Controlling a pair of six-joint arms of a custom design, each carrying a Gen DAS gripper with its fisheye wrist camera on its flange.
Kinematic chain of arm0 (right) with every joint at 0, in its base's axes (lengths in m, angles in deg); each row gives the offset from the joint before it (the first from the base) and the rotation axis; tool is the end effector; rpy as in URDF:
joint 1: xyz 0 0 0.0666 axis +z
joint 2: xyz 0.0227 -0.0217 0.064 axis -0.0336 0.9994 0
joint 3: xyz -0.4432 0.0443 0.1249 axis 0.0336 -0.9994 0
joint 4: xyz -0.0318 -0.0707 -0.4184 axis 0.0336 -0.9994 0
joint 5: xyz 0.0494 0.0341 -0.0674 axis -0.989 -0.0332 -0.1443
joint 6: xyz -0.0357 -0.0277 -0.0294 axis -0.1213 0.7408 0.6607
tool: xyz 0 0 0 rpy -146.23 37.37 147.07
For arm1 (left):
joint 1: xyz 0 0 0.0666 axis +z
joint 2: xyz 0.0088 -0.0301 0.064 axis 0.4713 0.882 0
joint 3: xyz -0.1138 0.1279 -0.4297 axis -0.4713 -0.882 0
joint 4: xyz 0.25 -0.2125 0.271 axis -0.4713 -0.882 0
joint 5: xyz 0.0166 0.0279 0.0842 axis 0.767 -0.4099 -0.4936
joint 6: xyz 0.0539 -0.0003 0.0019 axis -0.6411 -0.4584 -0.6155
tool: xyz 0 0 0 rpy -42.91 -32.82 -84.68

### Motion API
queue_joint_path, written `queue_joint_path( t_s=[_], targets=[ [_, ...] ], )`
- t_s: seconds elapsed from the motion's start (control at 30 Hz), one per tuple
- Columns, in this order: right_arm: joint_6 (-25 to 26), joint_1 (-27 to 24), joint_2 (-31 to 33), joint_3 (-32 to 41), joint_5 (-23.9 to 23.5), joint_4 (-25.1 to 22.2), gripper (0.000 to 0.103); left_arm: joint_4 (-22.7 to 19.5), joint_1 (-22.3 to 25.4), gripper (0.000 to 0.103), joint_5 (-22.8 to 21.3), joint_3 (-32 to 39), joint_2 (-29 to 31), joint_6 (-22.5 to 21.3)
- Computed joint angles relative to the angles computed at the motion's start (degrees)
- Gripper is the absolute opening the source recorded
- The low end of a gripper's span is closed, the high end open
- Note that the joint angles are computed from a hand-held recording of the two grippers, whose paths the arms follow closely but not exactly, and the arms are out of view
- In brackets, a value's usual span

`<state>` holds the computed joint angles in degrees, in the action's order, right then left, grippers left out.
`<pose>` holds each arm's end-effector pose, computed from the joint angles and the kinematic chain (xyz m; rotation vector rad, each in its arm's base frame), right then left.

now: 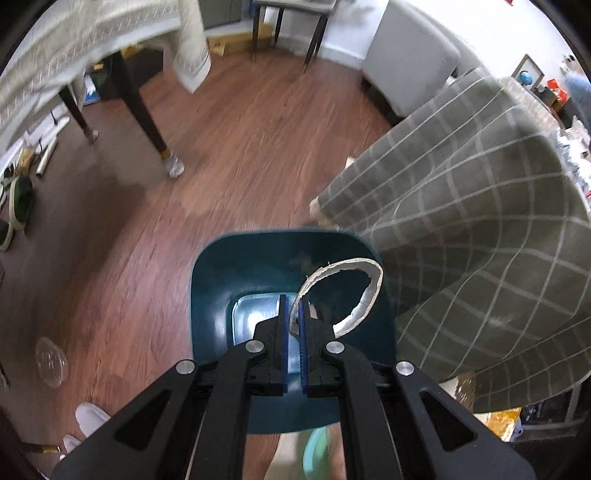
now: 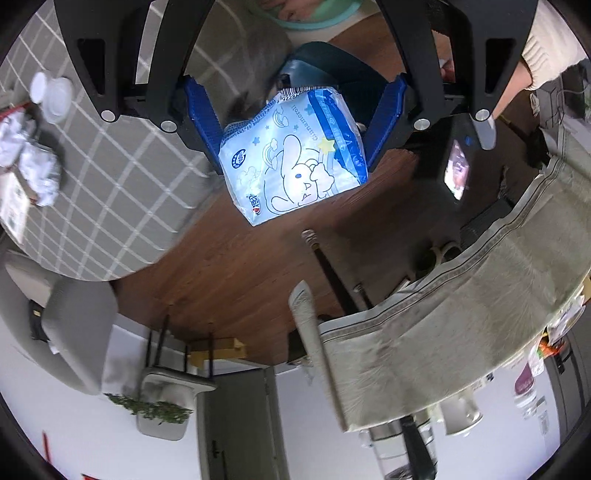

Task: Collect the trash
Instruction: 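Drop the plastic lid into the teal bin by opening the left tool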

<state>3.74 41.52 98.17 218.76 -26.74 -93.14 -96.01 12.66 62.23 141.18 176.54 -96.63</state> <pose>0.4799 0.4361 0.6463 0.0563 2.4344 0.1725 0.5847 -0.1731 0.5025 0.7853 2.6700 -0.4271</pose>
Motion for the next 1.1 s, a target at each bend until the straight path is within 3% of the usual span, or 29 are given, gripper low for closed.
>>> queue_joint_path(
  t_s=[0.27, 0.53, 0.63, 0.73, 0.77, 0.9, 1.1],
  targets=[
    [1.54, 0.25, 6.91, 9.5, -3.87, -3.82, 0.074, -5.63, 1.25, 0.005, -3.68, -2.08, 1.85, -3.1],
    [1.74, 0.15, 12.42, 17.27, -6.11, -8.21, 0.074, -8.66, 2.31, 0.007, -7.19, -4.34, 3.1, -4.63],
    [0.87, -0.09, 13.87, 18.95, -6.92, -9.51, 0.074, -9.45, 2.53, 0.016, -8.02, -4.5, 3.4, -4.64],
    [0.33, -0.37, 14.96, 19.77, -7.77, -10.64, 0.074, -9.4, 3.28, 0.033, -8.54, -5.12, 3.23, -5.33],
    [0.16, -0.47, 15.49, 20.19, -8.14, -11.08, 0.074, -9.07, 3.39, 0.033, -8.52, -5.12, 3.14, -5.34],
    [0.09, -0.75, 17.41, 22.01, -9.16, -12.87, 0.074, -7.04, 4.4, 0.047, -6.24, -5.18, 1.96, -5.52],
    [0.0, -1.32, 18.76, 21.58, -10.63, -14.38, 0.074, -4.5, 5.61, 0.054, -4.2, -4.29, 0.89, -4.47]
  ],
)
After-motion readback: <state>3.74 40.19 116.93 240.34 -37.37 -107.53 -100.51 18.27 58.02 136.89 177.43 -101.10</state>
